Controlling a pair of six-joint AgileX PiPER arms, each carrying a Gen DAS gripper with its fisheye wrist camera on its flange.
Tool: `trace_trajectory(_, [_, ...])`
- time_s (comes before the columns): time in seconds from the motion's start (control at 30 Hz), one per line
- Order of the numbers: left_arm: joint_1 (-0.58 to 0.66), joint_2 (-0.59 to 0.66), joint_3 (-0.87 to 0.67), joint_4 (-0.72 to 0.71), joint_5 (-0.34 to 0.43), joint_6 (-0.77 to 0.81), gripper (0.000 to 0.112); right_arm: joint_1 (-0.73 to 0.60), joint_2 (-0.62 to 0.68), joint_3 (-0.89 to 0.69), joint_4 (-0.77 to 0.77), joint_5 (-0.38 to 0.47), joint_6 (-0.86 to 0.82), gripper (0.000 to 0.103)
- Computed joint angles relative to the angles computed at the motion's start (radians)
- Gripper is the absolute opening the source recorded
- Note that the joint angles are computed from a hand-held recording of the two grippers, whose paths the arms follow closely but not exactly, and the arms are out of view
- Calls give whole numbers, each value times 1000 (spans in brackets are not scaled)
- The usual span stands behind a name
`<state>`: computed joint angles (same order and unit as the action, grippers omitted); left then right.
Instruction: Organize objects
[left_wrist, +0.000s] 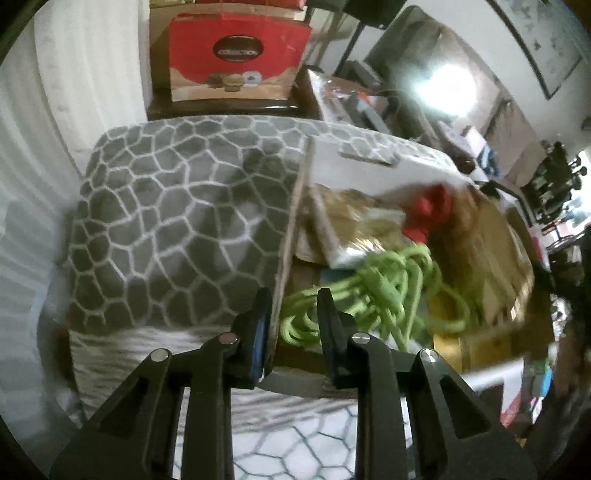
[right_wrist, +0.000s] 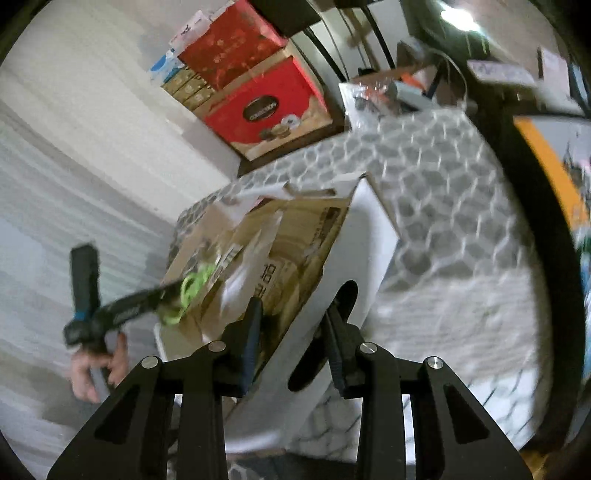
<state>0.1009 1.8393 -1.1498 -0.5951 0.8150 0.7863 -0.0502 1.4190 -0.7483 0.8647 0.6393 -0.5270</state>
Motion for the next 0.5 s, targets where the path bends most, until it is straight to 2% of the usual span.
trace_trajectory(0.07, [-11,-20,32,1,-22,-1,24,-10,54,-66,-36,4,-6,34])
trace_trajectory(0.27, [-31,-85,145,-3,-128,-1,27,-28,210,-169,28,-3,-136,30])
trace_trajectory(0.5, [-45,-136,219,21,-220,-18,30,-62,272,-88,297,-25,-506,29])
